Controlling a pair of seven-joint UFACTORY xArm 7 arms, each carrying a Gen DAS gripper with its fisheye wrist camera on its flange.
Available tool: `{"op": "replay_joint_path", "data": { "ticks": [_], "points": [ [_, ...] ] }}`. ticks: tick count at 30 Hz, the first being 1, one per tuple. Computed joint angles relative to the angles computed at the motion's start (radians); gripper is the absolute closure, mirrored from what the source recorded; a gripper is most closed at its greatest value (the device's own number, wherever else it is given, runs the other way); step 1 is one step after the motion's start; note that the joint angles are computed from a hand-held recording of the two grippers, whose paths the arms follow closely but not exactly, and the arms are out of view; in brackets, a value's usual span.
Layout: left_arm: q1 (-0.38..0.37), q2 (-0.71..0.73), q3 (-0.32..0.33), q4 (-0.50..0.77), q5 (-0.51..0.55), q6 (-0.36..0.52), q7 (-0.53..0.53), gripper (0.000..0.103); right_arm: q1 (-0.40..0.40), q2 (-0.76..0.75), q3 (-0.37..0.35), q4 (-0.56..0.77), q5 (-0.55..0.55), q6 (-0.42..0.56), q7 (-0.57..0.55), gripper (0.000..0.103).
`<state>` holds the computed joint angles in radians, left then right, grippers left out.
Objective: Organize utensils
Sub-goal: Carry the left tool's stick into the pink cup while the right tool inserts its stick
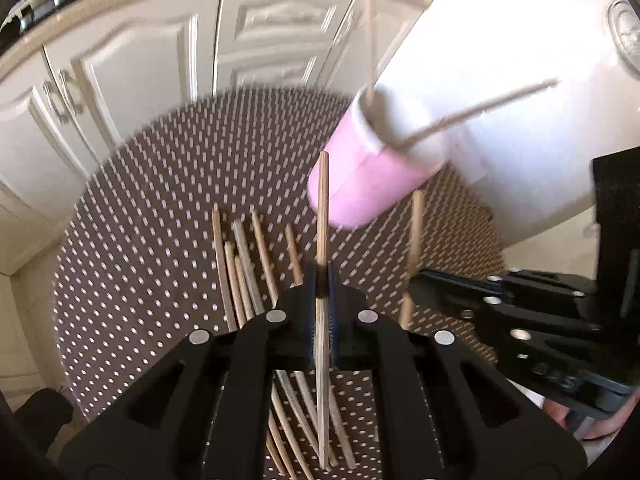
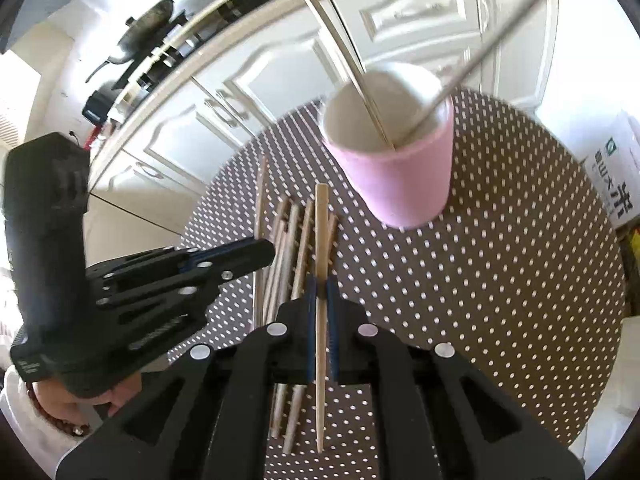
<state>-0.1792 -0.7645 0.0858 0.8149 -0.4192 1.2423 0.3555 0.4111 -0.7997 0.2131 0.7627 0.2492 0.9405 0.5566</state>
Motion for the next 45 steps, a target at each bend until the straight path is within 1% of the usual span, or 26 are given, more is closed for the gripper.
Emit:
{"op": "replay_joint_path", "data": {
  "ticks": [3,8,10,11,15,17,19,21,24,26,28,30,34,36,40,45],
  "points": [
    [0.002,-0.027,0.023,0.036,-0.008,0.014,0.011,0.097,-0.006,0.004,0.019,0.036,-0.020,0.001,0.008,0.099],
    [-0.008,-0.054,0.037,0.098,-0.033,0.028,0.009,0.097,-0.020,0.020,0.042,0.120,-0.065,0.010,0.010,0.100],
    [-0.013,-0.053,0.038,0.126,-0.041,0.022,0.007,0.097,-0.028,0.021,0.049,0.151,-0.085,0.016,0.008,0.100],
    [-0.016,-0.053,0.037,0.141,-0.048,0.016,0.004,0.098,-0.033,0.020,0.052,0.168,-0.095,0.019,0.006,0.103],
    [-0.036,-0.043,0.048,0.179,-0.072,-0.020,0.014,0.098,-0.061,0.019,0.071,0.225,-0.144,0.030,0.005,0.103],
    [-0.046,-0.032,0.049,0.208,-0.081,-0.032,0.016,0.098,-0.067,0.019,0.069,0.241,-0.152,0.032,-0.001,0.103],
    [-0.055,-0.016,0.049,0.230,-0.079,-0.030,0.021,0.098,-0.067,0.030,0.065,0.259,-0.151,0.055,-0.008,0.103],
    [-0.055,-0.009,0.045,0.232,-0.068,-0.023,0.023,0.098,-0.062,0.032,0.060,0.246,-0.135,0.061,-0.008,0.103],
    [-0.041,-0.007,0.056,0.209,-0.060,0.006,0.008,0.098,-0.047,0.031,0.054,0.215,-0.097,0.068,0.009,0.103],
    [-0.019,-0.009,0.065,0.186,-0.039,0.031,0.003,0.098,-0.028,0.046,0.052,0.185,-0.071,0.079,0.009,0.103],
    [0.005,-0.013,0.077,0.160,-0.022,0.047,0.002,0.098,-0.015,0.064,0.057,0.163,-0.057,0.082,0.013,0.100],
    [0.028,-0.018,0.089,0.140,-0.010,0.067,0.002,0.098,0.004,0.090,0.058,0.134,-0.026,0.069,0.022,0.100],
    [0.069,-0.015,0.133,0.126,-0.023,0.104,-0.008,0.097,0.019,0.155,0.070,0.113,-0.023,0.050,0.036,0.100],
    [0.088,-0.001,0.149,0.134,-0.029,0.121,-0.013,0.097,0.026,0.190,0.071,0.119,-0.034,0.042,0.034,0.100],
    [0.121,0.035,0.173,0.148,-0.060,0.125,-0.031,0.097,0.034,0.265,0.068,0.149,-0.062,0.019,0.015,0.100],
    [0.141,0.114,0.172,0.185,-0.088,0.114,-0.033,0.097,0.026,0.387,0.067,0.234,-0.115,-0.011,-0.007,0.097]
  ]
}}
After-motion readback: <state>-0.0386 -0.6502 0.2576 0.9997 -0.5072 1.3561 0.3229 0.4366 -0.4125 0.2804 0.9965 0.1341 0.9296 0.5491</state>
